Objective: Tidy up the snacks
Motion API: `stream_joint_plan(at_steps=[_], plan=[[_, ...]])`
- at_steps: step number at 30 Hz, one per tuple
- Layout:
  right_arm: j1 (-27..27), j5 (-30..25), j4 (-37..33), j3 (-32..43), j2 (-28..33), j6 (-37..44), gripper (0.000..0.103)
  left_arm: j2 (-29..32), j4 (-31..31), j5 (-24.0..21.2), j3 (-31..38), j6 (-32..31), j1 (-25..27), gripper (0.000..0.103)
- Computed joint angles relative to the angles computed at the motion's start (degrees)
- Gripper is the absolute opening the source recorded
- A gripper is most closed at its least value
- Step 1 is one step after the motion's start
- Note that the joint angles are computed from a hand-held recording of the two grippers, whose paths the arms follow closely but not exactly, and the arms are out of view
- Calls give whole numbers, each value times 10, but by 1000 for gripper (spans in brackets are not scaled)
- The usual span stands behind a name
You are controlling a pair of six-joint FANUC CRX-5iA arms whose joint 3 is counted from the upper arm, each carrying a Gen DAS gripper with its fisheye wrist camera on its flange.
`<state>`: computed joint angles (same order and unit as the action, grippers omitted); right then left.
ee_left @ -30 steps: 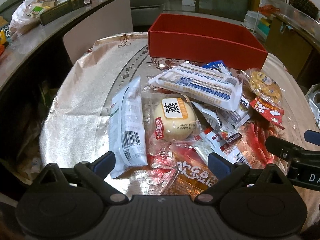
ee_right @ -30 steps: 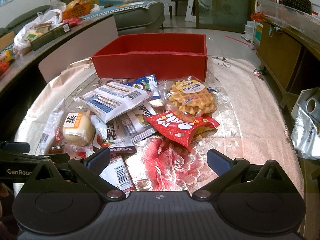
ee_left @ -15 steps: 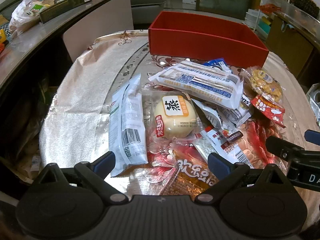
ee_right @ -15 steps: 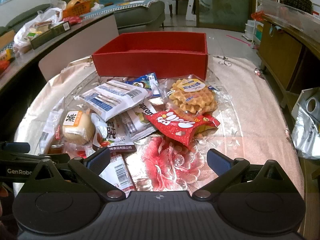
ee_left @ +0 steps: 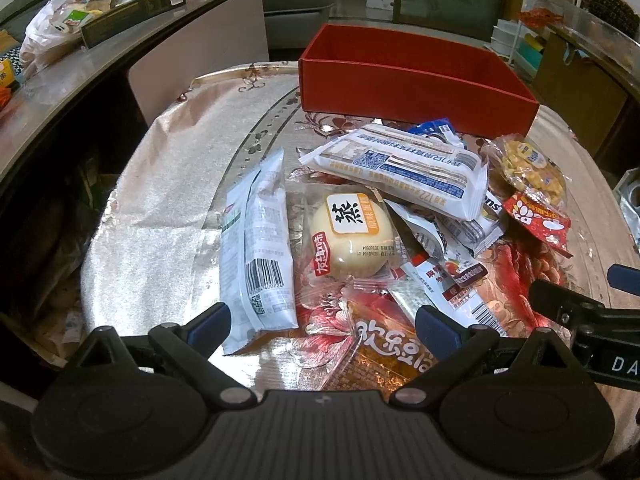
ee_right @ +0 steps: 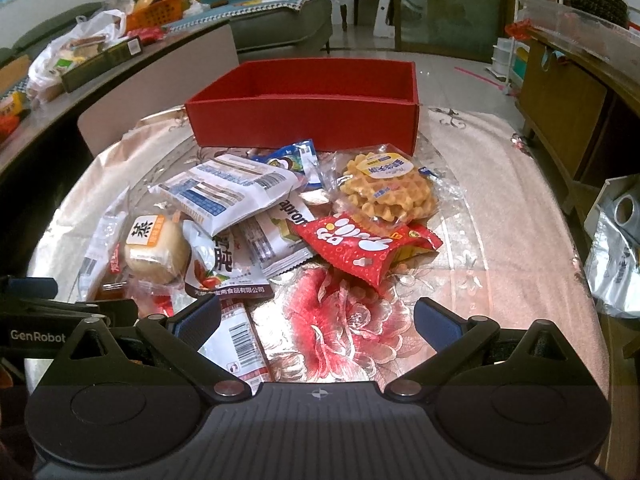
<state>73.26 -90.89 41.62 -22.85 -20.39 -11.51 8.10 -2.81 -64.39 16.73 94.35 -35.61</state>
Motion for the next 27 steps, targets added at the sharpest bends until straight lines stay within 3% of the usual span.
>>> stream_joint_plan(at_steps=[18, 27], plan=[[-15, 16, -26, 16, 4, 29, 103, -3, -6, -2, 1, -6, 2, 95], [12, 11, 15, 34, -1, 38, 103, -28, -11, -8, 12, -12, 4, 95]])
